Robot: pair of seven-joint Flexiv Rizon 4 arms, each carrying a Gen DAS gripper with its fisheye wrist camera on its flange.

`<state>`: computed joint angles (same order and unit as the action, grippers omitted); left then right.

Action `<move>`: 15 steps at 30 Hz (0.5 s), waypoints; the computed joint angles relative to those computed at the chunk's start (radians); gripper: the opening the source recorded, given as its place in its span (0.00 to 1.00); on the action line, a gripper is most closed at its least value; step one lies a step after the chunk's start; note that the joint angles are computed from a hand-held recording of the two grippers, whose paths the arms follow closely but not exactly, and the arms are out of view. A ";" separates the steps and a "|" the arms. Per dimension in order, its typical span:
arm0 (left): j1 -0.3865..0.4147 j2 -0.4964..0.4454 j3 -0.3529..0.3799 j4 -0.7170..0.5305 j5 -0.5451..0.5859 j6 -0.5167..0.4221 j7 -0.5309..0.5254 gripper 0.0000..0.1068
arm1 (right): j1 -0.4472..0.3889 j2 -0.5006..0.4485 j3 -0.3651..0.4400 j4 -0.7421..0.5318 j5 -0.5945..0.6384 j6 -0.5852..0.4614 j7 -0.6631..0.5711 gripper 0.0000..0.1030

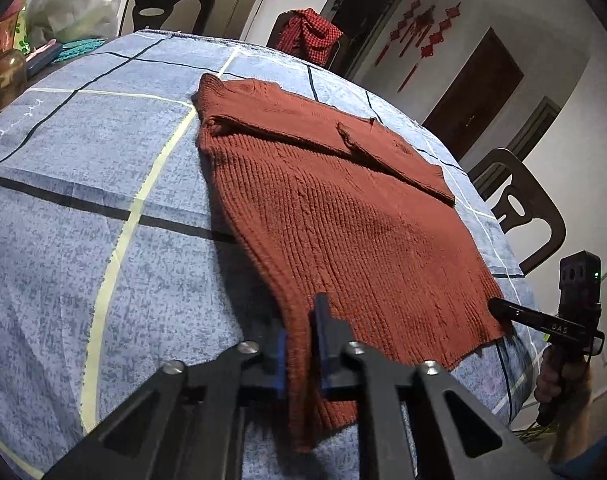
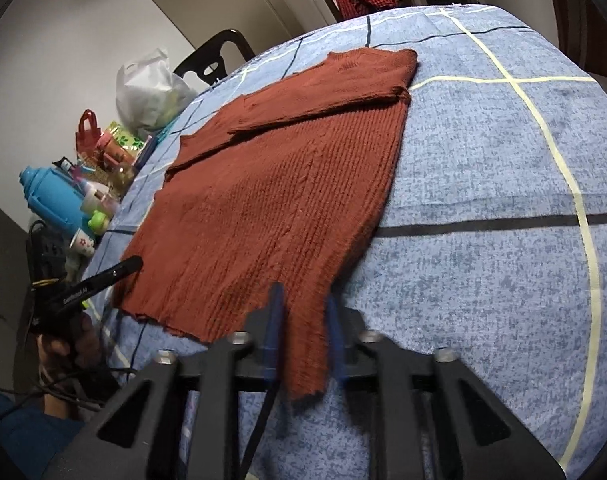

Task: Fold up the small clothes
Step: 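Grasp the sweater hem edges with both grippers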

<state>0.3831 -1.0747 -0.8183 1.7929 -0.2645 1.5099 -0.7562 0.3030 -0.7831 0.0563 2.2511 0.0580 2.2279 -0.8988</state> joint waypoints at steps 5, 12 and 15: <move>0.052 -0.013 -0.061 0.010 -0.004 -0.019 0.028 0.07 | -0.017 -0.002 0.016 0.003 -0.012 0.050 -0.004 0.08; 0.174 -0.056 -0.204 0.042 0.015 -0.010 0.053 0.07 | -0.028 0.031 0.038 0.055 -0.002 0.203 -0.015 0.07; 0.194 -0.057 -0.216 0.054 0.036 -0.004 0.046 0.07 | -0.012 0.043 0.038 0.076 0.022 0.230 -0.016 0.07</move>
